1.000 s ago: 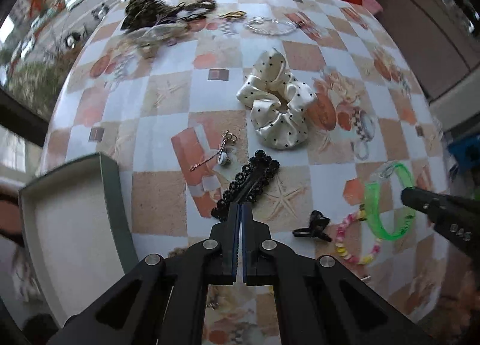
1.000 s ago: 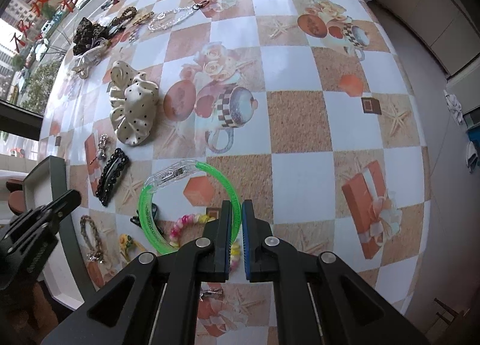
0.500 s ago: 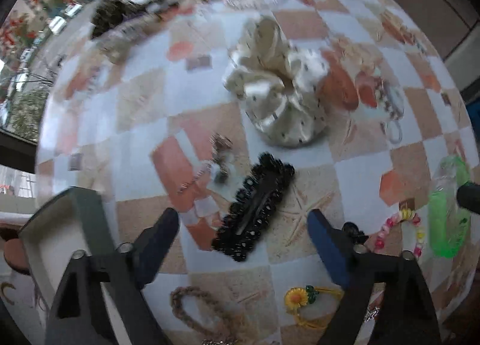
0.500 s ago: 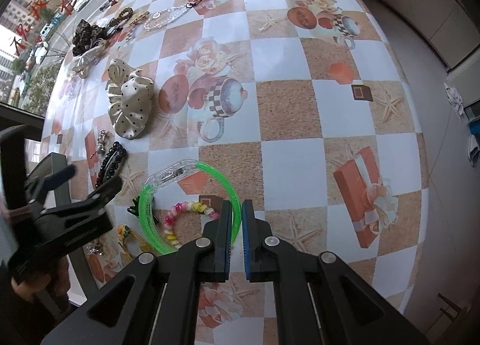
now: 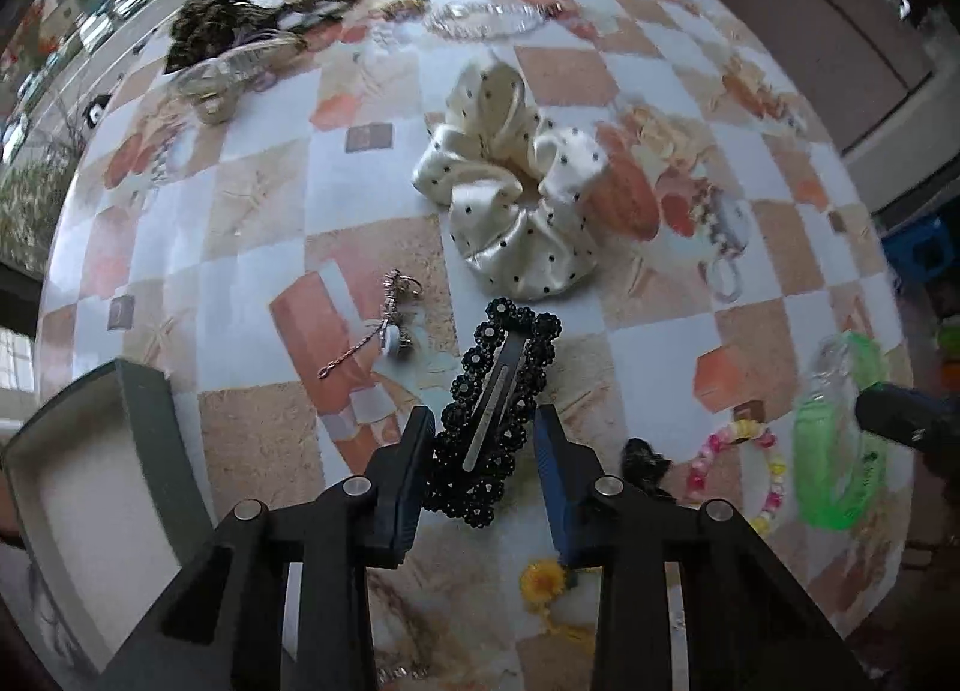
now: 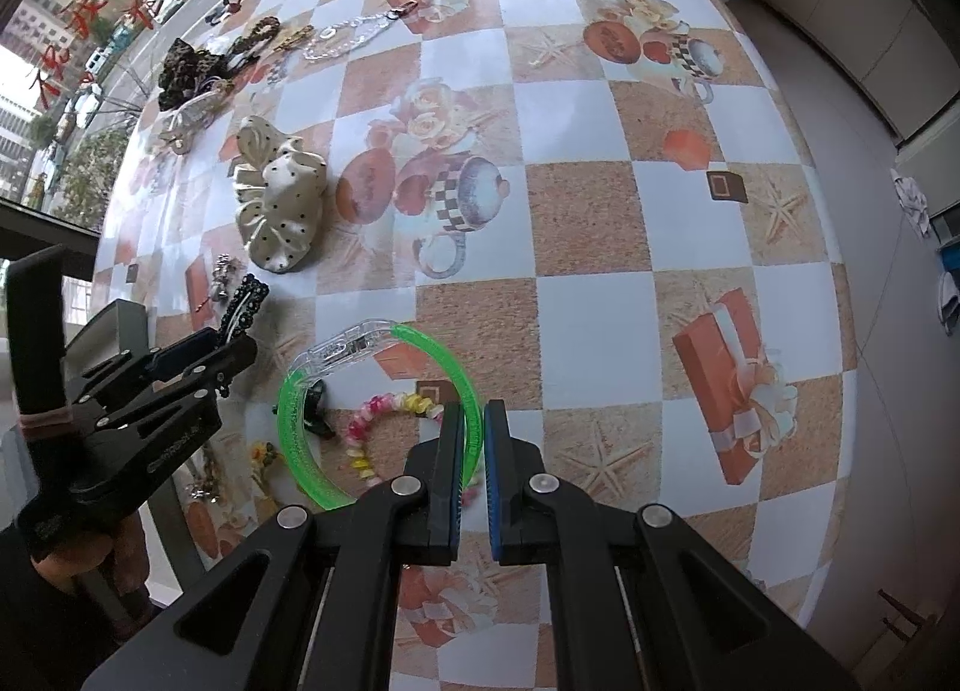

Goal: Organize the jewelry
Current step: 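Carry the black clip with left tool while right tool carries bangle to white tray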

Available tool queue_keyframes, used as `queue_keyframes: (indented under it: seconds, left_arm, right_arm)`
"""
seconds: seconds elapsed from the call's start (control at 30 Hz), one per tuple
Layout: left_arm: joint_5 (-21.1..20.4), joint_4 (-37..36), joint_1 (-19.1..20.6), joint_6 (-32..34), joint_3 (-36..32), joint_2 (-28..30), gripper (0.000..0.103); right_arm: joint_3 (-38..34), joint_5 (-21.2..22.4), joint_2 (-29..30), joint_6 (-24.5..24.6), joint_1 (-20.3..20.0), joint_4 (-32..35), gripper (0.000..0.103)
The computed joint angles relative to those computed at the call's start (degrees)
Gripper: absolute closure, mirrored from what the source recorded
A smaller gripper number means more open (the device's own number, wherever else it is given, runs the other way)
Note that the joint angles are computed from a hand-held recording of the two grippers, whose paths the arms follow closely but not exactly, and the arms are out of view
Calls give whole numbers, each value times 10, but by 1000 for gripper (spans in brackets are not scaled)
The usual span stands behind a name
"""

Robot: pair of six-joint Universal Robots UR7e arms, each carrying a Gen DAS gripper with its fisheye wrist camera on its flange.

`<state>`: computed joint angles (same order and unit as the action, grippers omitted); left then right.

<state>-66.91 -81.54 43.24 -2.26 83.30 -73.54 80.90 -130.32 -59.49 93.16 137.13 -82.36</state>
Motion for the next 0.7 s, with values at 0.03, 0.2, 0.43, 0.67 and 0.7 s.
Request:
queue_keyframes:
  seconds: [0.03,0.2,0.43,0.67,0.7]
  left_arm:
    - [-4,1,-1,-7,-9,3,65]
    - [-13,3,-7,-25,-32,-14,65]
    - [0,26,2,-52,-87,-27,65]
    - [48,49,30,-76,-134,-43,65]
    - [57,52,36,-79,-139,-45,65]
  right_arm:
    - [-4,0,2,-2,1,1,96]
    - [-32,-2,21,-17,5,6,96]
    - [-96,-7,71,-64,9,7,96]
    - [-191,-4,152,-158,5,-14,96]
    - [-209,-2,167,-175,3,-18,96]
